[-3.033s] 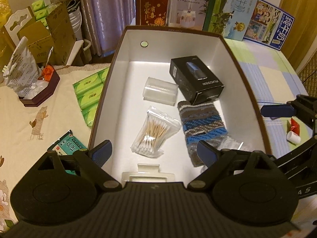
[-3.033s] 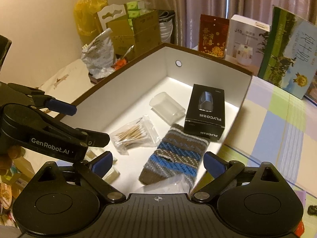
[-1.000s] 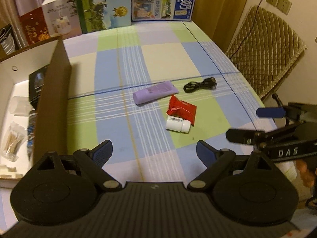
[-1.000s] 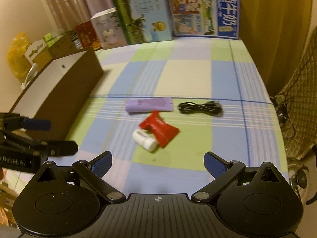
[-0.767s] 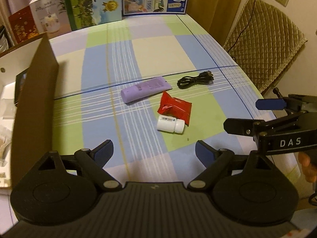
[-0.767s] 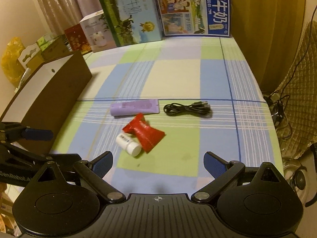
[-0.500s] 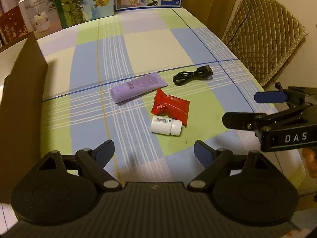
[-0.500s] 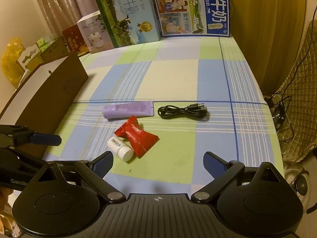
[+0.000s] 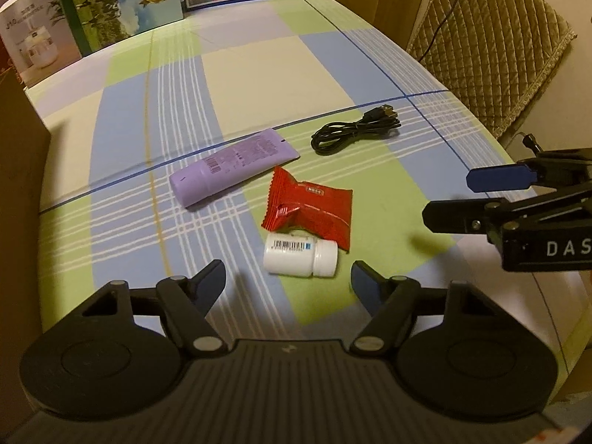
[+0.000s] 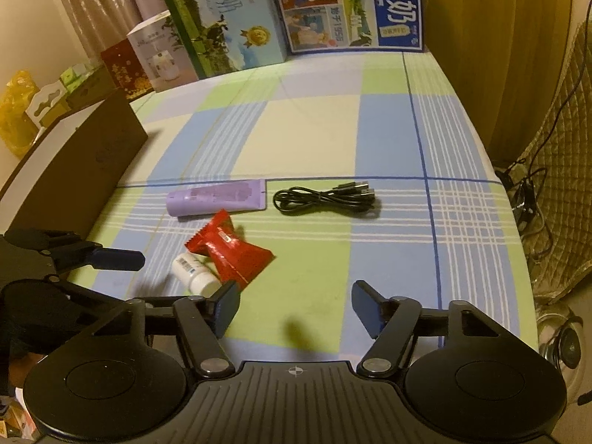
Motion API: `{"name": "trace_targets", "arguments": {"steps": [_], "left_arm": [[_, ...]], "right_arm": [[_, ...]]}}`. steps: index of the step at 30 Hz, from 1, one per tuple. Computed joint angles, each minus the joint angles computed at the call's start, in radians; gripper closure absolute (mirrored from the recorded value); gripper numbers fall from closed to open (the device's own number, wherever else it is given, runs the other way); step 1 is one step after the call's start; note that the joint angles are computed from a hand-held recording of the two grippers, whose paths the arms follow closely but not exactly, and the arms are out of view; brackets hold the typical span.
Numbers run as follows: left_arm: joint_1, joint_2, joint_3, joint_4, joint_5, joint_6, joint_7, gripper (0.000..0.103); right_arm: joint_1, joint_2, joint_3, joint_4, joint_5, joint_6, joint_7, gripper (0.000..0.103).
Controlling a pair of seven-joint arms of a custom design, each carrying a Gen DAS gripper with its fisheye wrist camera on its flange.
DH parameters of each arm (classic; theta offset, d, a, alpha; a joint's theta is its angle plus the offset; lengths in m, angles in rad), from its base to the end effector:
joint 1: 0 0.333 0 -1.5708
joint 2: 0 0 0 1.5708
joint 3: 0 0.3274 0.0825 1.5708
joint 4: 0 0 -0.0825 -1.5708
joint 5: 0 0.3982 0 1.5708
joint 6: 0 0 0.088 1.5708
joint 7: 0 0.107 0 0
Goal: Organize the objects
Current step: 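Grasp the white pill bottle with the left tool while the right tool grasps the red candy packet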
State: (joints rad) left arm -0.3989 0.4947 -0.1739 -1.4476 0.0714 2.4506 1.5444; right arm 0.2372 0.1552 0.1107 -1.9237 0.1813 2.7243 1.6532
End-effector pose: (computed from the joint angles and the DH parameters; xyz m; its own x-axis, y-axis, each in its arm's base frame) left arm 0.6504 -0.3877 0.4680 -0.5266 -0.8497 0.0285 -0.7470 0.4464 -0.4927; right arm 0.6186 0.2135 0.4895 0.1838 -0.9576 -0.2221 -0.8213 -0.0255 -0.5699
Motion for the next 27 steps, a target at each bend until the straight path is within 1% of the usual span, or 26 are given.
{"name": "trace_targets", "arguments": {"steps": [4, 6, 8, 10, 11, 12, 18, 22, 27], "left_arm": [[-0.001, 0.036, -0.003, 0.047, -0.003, -0.023, 0.025, 0.04], [-0.002, 0.053, -0.004, 0.068, -0.006, -0.034, 0.037, 0.046], [-0.005, 0.063, -0.002, 0.077, -0.004, -0.034, 0.047, 0.047], [-0.003, 0.065, -0.004, 0.074, -0.007, -0.025, 0.062, 0.054], [0.001, 0.064, -0.008, 0.07, -0.015, -0.021, 0.072, 0.059], [0.003, 0.064, -0.01, 0.067, -0.021, -0.019, 0.078, 0.061], [0.009, 0.043, 0.001, 0.025, -0.032, 0.019, 0.071, 0.061], [0.011, 0.025, 0.022, 0.003, -0.02, 0.02, 0.022, 0.061], [0.018, 0.002, 0.048, -0.025, 0.017, 0.016, -0.059, 0.061]], "right_arm": [[-0.002, 0.013, -0.004, 0.014, -0.009, -0.012, 0.012, 0.04], [-0.005, 0.02, -0.004, 0.021, -0.009, -0.018, 0.014, 0.04], [-0.009, 0.026, -0.001, 0.029, -0.003, -0.025, 0.006, 0.041], [-0.014, 0.032, 0.004, 0.035, 0.008, -0.027, -0.008, 0.041], [-0.017, 0.036, 0.008, 0.04, 0.019, -0.028, -0.021, 0.041], [-0.021, 0.04, 0.012, 0.045, 0.032, -0.03, -0.035, 0.041], [-0.035, 0.075, 0.035, 0.087, 0.09, -0.036, -0.116, 0.041], [-0.036, 0.11, 0.05, 0.13, 0.11, -0.05, -0.176, 0.041], [-0.036, 0.165, 0.082, 0.192, 0.127, -0.05, -0.286, 0.041]]}}
